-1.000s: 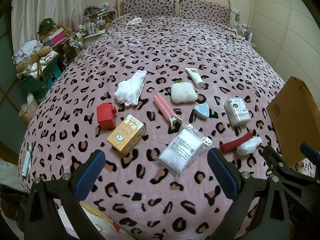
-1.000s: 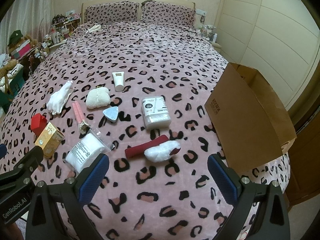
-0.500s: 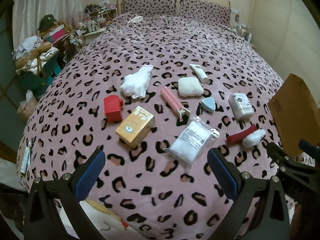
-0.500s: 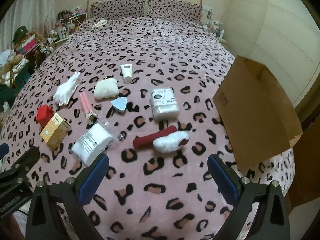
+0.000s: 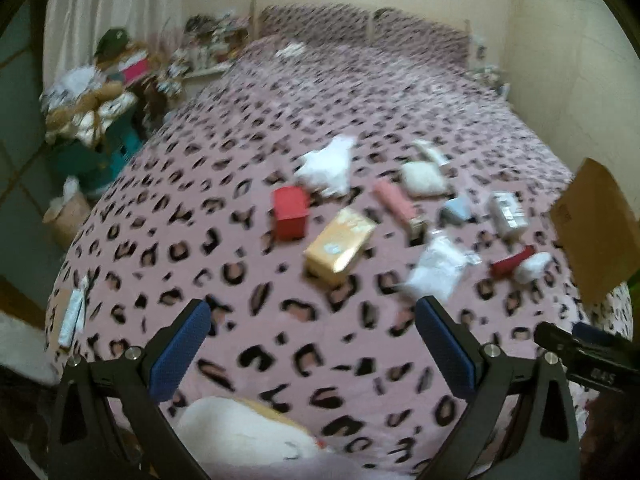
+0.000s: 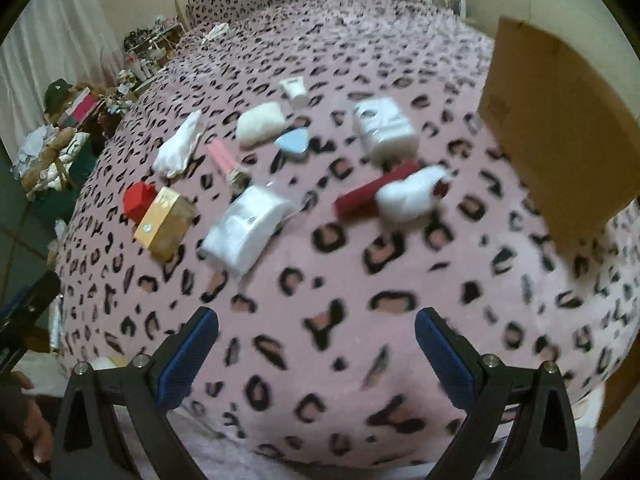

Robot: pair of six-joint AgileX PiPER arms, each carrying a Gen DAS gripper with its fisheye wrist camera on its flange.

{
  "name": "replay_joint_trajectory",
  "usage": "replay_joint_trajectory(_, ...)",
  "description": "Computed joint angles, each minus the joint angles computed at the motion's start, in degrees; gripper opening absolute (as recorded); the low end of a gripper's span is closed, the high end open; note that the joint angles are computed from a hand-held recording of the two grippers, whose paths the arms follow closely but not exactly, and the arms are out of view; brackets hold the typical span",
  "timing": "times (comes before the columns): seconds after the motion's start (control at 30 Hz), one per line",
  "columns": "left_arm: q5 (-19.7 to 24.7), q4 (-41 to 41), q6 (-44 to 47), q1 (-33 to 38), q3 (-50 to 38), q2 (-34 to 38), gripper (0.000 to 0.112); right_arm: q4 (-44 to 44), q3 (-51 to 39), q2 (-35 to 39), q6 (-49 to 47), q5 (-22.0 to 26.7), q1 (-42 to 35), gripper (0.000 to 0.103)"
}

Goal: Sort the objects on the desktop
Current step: 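Grasp the yellow Butter Bear box with the left tool while the right tool grasps the white cotton-pad bag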

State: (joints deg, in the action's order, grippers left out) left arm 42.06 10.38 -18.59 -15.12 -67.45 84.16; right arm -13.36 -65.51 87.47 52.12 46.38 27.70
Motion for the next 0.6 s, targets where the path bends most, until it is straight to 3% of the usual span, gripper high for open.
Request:
replay_joint_trajectory(0.13, -1.8, -10.1, 9.2, 7.0, -2.7, 5.1, 0.103, -0.4, -1.2, 3.2, 3.6, -2.3, 1.4, 0.101)
replay_joint_trajectory(0.27, -7.4, -8.8, 11.7, 6.1, -6.2, 12.3, 0.103, 1.9, -4.1, 8.1, 4.1, -5.4, 0.0, 0.101)
replay_joint_trajectory(0.37, -11.6, -15.5, 20.6, 5.7, -8.5, 18.2, 0.103, 2.3, -7.1, 12.3, 5.7, -6.5, -1.3, 0.101)
replay_joint_trajectory(0.6, -10.7, -12.5, 22.3, 3.0, -15.7, 28.1, 0.103, 6.7, -14.7, 22.1, 4.8, -6.1, -4.5, 0.101)
